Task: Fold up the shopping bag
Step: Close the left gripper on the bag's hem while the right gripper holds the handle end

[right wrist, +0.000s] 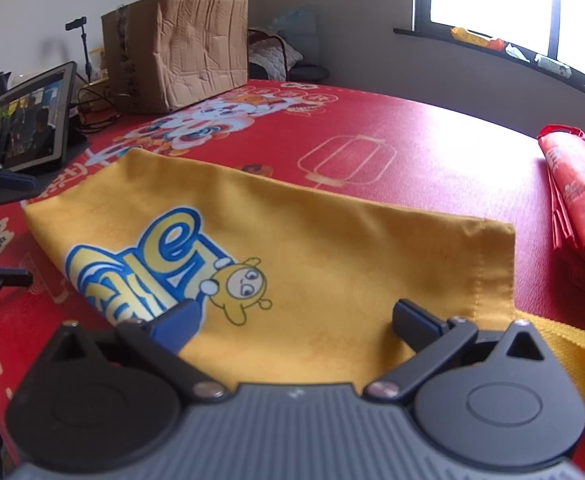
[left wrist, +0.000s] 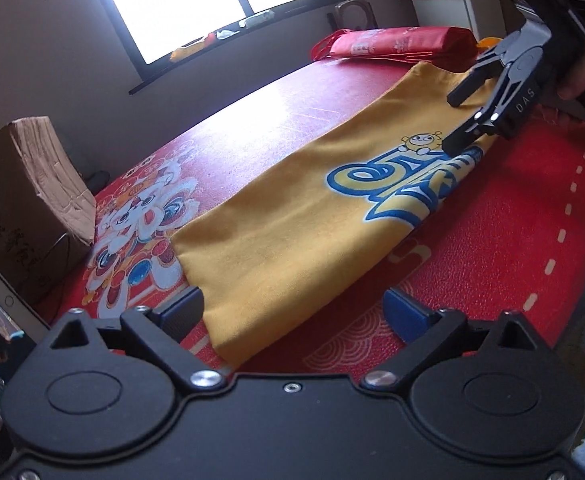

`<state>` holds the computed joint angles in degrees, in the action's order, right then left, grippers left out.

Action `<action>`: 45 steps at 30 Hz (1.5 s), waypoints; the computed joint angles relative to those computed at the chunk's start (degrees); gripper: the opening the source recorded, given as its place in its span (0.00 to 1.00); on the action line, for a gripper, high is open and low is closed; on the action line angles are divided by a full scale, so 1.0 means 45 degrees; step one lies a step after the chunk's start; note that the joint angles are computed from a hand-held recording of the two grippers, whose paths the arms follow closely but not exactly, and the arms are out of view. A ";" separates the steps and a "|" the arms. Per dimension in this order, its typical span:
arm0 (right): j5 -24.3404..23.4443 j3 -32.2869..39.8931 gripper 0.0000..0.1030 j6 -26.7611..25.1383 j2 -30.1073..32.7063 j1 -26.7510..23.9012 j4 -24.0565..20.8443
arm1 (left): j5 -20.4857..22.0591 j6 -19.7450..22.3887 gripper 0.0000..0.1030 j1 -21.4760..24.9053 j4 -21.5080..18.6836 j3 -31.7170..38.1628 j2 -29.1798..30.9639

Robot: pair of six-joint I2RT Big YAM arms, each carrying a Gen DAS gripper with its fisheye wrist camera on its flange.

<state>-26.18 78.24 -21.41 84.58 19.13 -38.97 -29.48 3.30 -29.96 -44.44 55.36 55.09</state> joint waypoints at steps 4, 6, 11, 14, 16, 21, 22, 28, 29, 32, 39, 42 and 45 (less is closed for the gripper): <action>-0.0008 0.0002 0.99 -0.0005 -0.0004 -0.0011 -0.0010 | 0.0480 0.0519 0.73 0.0203 0.0005 0.0156 0.0158; 0.0001 0.0006 0.99 0.0001 -0.0010 -0.0005 -0.0021 | 0.0884 0.0786 0.61 0.0447 -0.0035 0.0268 0.0259; -0.0014 0.0016 0.99 0.0027 -0.0015 -0.0009 -0.0038 | 0.1361 0.1606 0.58 0.0914 -0.0449 0.0603 0.0449; -0.0021 0.0022 0.99 0.0050 -0.0017 -0.0003 -0.0043 | 0.1164 0.1971 0.58 0.1064 -0.0903 0.0716 0.0397; -0.0025 0.0026 0.99 0.0060 -0.0016 -0.0001 -0.0046 | 0.1020 0.2198 0.55 0.1163 -0.1165 0.0749 0.0336; -0.0015 -0.0005 0.99 0.0082 -0.0020 0.0006 -0.0011 | 0.0699 0.2946 0.40 0.1262 -0.1115 0.0468 0.0030; -0.0015 -0.0005 0.99 0.0082 -0.0020 0.0006 -0.0011 | 0.0635 0.3169 0.36 0.1238 -0.0991 0.0390 -0.0007; 0.0020 -0.0012 0.99 0.0081 -0.0041 0.0020 -0.0015 | -0.0257 0.5258 0.32 0.0671 0.0120 -0.0287 -0.0285; 0.0020 -0.0018 0.99 0.0083 -0.0046 0.0018 -0.0012 | -0.0325 0.5604 0.31 0.0621 0.0311 -0.0398 -0.0331; 0.0027 -0.0031 0.99 0.0092 -0.0055 0.0024 -0.0003 | -0.0379 0.6522 0.31 0.0576 0.0854 -0.0665 -0.0426; 0.0046 -0.0023 0.99 0.0103 -0.0046 0.0039 0.0005 | -0.0726 0.8887 0.17 0.0538 0.2091 -0.1214 -0.0490; 0.0011 -0.0012 0.99 0.0101 -0.0040 0.0016 -0.0014 | -0.0638 0.9077 0.11 0.0545 0.2231 -0.1450 -0.0714; 0.0001 -0.0007 1.00 0.0097 -0.0037 0.0009 -0.0021 | -0.0471 0.8884 0.09 0.0574 0.2101 -0.1539 -0.0752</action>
<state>-26.18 78.21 -20.98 84.41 19.17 -39.07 -31.60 43.27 -27.38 -34.99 48.43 51.70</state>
